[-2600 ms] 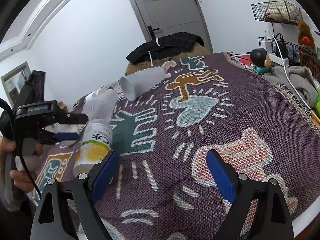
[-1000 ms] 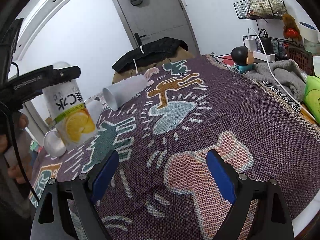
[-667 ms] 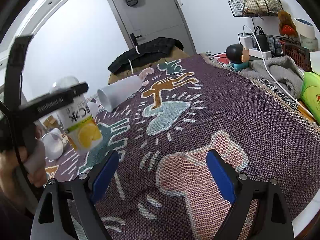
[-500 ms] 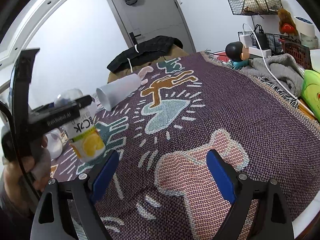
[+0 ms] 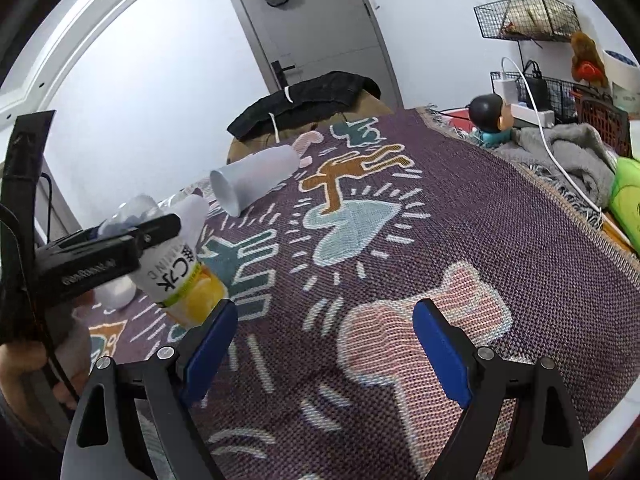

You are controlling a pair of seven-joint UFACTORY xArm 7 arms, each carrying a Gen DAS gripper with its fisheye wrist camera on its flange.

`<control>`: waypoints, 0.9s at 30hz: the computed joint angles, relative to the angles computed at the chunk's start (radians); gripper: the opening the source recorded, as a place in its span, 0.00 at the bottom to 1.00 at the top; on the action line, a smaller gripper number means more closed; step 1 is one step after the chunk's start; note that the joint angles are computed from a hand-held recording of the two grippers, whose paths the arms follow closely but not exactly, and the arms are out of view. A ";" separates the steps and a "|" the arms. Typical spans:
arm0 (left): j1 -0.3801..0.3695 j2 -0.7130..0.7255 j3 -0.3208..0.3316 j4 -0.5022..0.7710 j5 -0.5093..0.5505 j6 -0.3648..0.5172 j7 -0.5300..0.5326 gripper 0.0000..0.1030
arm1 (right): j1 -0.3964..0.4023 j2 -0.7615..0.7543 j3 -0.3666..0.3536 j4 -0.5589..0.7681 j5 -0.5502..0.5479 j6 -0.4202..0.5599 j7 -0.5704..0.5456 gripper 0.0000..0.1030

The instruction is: Flip cup upside down

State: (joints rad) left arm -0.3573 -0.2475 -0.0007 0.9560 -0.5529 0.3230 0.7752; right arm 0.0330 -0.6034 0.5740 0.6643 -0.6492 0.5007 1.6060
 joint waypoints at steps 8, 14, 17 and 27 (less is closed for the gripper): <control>-0.017 -0.084 0.071 -0.013 -0.108 0.029 0.072 0.95 | 0.021 0.043 0.003 0.062 -0.003 0.034 -0.027 0.87; -0.016 -0.141 0.124 -0.030 -0.149 0.053 0.114 0.96 | 0.053 0.072 -0.006 0.122 -0.024 0.075 -0.063 0.88; -0.025 -0.176 0.163 -0.041 -0.192 0.064 0.153 1.00 | 0.060 0.059 -0.005 0.145 -0.034 0.104 -0.062 1.00; 0.000 -0.251 0.238 -0.067 -0.270 0.099 0.226 1.00 | 0.093 0.095 -0.010 0.228 -0.039 0.172 -0.095 1.00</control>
